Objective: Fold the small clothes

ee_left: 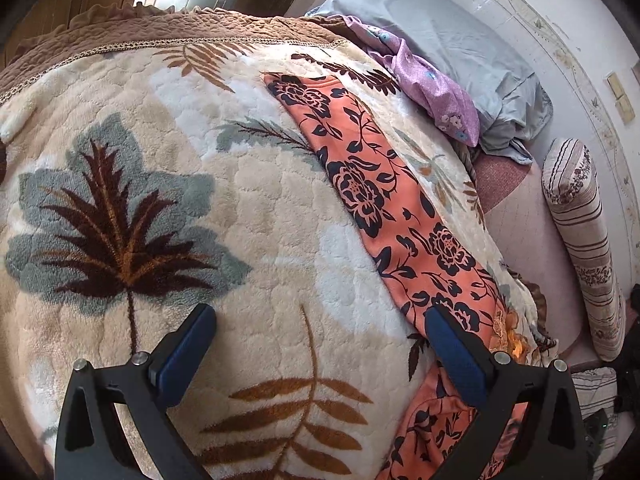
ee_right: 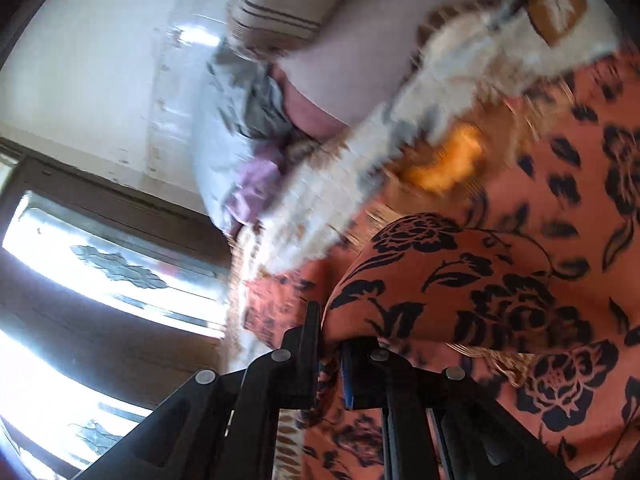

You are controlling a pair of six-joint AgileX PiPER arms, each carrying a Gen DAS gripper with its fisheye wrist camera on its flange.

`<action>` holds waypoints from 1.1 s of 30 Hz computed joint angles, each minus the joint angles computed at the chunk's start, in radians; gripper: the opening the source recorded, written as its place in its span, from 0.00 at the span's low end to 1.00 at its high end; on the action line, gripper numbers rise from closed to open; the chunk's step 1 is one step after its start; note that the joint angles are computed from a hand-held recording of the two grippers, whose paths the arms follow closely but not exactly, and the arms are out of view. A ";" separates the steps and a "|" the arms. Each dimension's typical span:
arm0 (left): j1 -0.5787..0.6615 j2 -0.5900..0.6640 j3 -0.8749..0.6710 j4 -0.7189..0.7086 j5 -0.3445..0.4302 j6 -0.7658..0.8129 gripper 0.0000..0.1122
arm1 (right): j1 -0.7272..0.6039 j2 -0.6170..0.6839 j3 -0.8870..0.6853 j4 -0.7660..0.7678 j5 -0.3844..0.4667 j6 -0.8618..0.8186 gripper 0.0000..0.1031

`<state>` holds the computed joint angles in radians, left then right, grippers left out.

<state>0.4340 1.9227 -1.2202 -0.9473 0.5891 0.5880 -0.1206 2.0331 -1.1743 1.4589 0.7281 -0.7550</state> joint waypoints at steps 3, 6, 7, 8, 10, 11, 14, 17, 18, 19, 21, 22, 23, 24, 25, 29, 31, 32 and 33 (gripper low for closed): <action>-0.008 -0.006 0.004 0.009 -0.012 -0.001 0.92 | -0.039 0.064 0.027 0.010 0.016 0.012 0.25; -0.017 -0.027 0.019 -0.005 -0.015 0.032 0.92 | -0.078 0.075 0.069 0.124 0.120 -0.125 0.83; -0.020 -0.046 0.039 -0.030 -0.022 0.072 0.92 | -0.081 0.063 0.083 0.126 0.122 -0.132 0.83; -0.024 -0.075 0.067 -0.066 -0.033 0.129 0.92 | -0.083 0.047 0.097 0.122 0.119 -0.137 0.83; -0.029 -0.149 0.133 -0.159 -0.014 0.272 0.92 | -0.093 0.056 0.106 0.148 0.149 -0.167 0.83; -0.034 -0.181 0.151 -0.175 0.030 0.311 0.92 | -0.112 0.054 0.145 0.195 0.186 -0.201 0.83; -0.087 -0.232 0.158 -0.166 0.199 0.310 0.92 | -0.156 -0.055 0.261 0.194 0.220 -0.273 0.83; -0.174 -0.153 0.087 -0.167 0.401 0.221 0.92 | -0.194 -0.168 0.362 0.164 0.205 -0.367 0.83; -0.211 -0.116 0.059 -0.171 0.429 0.179 0.92 | -0.212 -0.205 0.393 0.151 0.200 -0.392 0.83; -0.248 -0.076 0.030 -0.176 0.443 0.135 0.92 | -0.232 -0.239 0.420 0.136 0.195 -0.410 0.83; -0.304 0.011 -0.037 -0.188 0.445 0.034 0.91 | -0.277 -0.282 0.454 0.108 0.204 -0.439 0.83; -0.324 0.046 -0.061 -0.200 0.438 -0.010 0.91 | -0.313 -0.302 0.474 0.089 0.222 -0.458 0.83; -0.341 0.083 -0.093 -0.199 0.429 -0.059 0.91 | -0.343 -0.311 0.490 0.081 0.237 -0.484 0.83; -0.356 0.102 -0.105 -0.196 0.413 -0.103 0.91 | -0.352 -0.305 0.488 0.075 0.253 -0.490 0.83; -0.369 0.122 -0.122 -0.195 0.403 -0.135 0.91 | -0.401 -0.308 0.517 0.070 0.273 -0.529 0.83; -0.426 0.155 -0.170 -0.136 0.320 -0.245 0.91 | -0.476 -0.248 0.533 0.077 0.339 -0.588 0.84; -0.445 0.171 -0.199 -0.088 0.300 -0.299 0.85 | -0.500 -0.209 0.522 0.078 0.377 -0.591 0.84; -0.459 0.175 -0.218 -0.041 0.287 -0.338 0.74 | -0.512 -0.205 0.522 0.074 0.385 -0.597 0.84; -0.474 0.179 -0.244 0.019 0.282 -0.380 0.50 | -0.518 -0.204 0.521 0.073 0.387 -0.602 0.84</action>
<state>-0.0396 2.1016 -1.4641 -0.9280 0.8706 0.2081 -0.6389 1.8289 -0.6536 1.5319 1.1153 -1.3575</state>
